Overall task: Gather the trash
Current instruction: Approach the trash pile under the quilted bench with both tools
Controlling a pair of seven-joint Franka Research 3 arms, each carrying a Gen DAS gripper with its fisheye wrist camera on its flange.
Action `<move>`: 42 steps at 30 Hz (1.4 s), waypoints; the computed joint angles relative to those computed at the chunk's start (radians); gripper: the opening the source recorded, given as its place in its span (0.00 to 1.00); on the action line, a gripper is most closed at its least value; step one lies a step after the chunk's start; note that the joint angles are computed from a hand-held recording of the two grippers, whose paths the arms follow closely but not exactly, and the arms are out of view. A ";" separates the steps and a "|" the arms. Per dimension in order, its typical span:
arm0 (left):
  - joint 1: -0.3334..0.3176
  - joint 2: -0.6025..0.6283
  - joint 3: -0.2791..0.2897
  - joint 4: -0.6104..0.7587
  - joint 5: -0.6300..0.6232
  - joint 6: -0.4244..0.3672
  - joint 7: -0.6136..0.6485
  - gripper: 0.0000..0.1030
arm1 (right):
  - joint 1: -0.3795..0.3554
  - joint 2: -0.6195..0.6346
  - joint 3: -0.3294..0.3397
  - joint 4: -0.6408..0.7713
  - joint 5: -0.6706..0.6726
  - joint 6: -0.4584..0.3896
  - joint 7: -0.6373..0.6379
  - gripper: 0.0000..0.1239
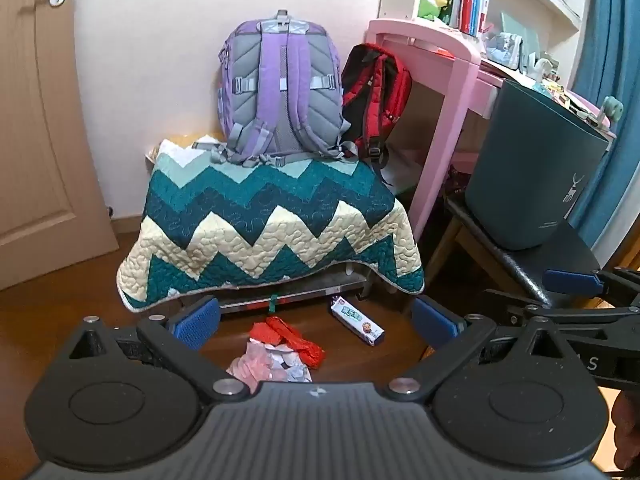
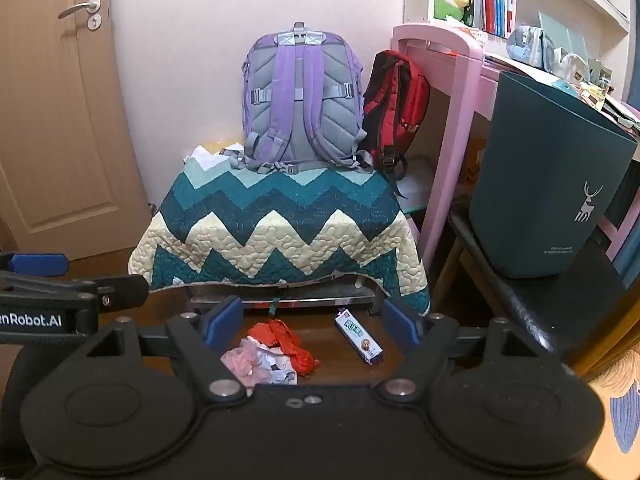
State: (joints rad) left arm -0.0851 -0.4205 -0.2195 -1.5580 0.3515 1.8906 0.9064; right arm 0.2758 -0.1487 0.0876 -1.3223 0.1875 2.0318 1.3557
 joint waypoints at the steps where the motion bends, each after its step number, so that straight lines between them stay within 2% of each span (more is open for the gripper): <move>1: -0.001 0.003 0.001 0.005 -0.006 -0.005 -0.002 1.00 | 0.000 -0.001 0.000 0.000 -0.002 -0.001 -0.001 0.62; 5: -0.002 0.012 -0.001 0.024 -0.009 -0.025 -0.003 1.00 | -0.001 -0.014 0.006 -0.024 -0.023 0.004 -0.005 0.62; 12: -0.019 -0.073 0.005 -0.137 -0.013 0.044 -0.037 1.00 | -0.008 0.013 -0.001 0.035 -0.037 -0.063 -0.008 0.62; 15: -0.007 -0.023 0.005 -0.028 -0.029 -0.017 -0.018 1.00 | -0.005 0.027 0.000 0.063 -0.044 -0.090 0.000 0.62; 27: -0.011 0.004 -0.001 0.032 -0.027 -0.060 -0.005 1.00 | -0.007 0.040 -0.006 0.096 -0.036 -0.121 -0.005 0.62; 42: -0.012 0.025 -0.004 0.080 -0.022 -0.079 0.003 1.00 | -0.008 0.027 -0.004 0.082 -0.039 -0.108 -0.006 0.62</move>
State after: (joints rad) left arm -0.0971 -0.3959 -0.2231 -1.4778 0.3295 1.8115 0.9095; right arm 0.2680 -0.1213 0.0838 -1.2404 0.1488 1.9239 1.3497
